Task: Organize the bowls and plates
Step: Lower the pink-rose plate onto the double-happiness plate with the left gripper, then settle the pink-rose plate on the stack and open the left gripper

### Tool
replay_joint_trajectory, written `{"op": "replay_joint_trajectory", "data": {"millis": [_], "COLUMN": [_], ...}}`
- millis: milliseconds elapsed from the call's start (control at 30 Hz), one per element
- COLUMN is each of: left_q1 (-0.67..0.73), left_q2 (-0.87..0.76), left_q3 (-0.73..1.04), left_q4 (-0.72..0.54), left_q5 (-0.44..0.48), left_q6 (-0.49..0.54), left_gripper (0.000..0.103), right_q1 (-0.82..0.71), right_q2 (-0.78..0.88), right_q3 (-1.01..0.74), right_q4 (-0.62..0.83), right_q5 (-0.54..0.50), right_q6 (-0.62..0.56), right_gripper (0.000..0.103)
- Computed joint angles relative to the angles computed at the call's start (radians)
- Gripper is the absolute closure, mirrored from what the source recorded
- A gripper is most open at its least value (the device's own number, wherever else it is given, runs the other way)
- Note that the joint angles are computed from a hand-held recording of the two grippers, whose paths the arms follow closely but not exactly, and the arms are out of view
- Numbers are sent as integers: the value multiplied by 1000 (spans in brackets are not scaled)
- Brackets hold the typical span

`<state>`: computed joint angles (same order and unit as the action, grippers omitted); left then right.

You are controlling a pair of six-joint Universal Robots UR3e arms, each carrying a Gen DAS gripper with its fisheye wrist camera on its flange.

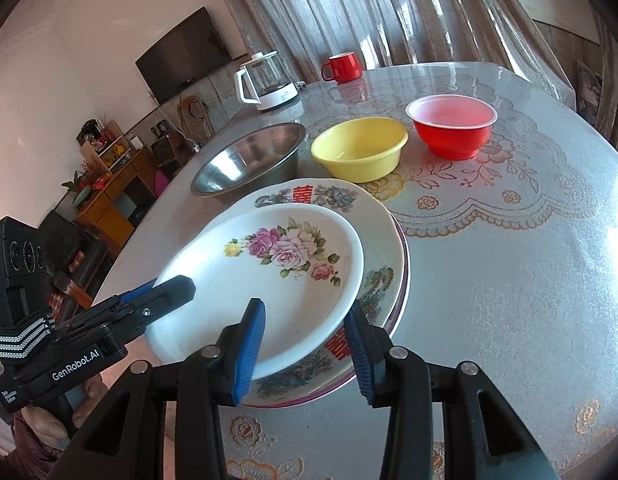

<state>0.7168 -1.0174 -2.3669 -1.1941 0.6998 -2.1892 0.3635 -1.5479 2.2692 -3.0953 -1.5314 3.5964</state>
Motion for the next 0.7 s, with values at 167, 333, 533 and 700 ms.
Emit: {"op": "replay_joint_trajectory", "data": {"millis": [167,333,533,700], "left_q1": [-17,-17,-6,66], "left_q2": [-25,-15,19,81], "left_q3": [10,-3,-5,17], "left_q4": [12,29,-19,-189], "left_q5": [16,29,25,-19], "left_q6": [-28,-43,-6,112], "left_gripper": [63,61,61,61], "right_q1": [-11,-7,37,41], "right_q2": [-12,-3,3,12], "right_q3": [8,-1,-35,-42], "right_q4": [0,16,1,8], "right_q5": [12,15,-19,-9], "right_q6": [3,0,-35,-29], "right_gripper": [62,60,60,60]}}
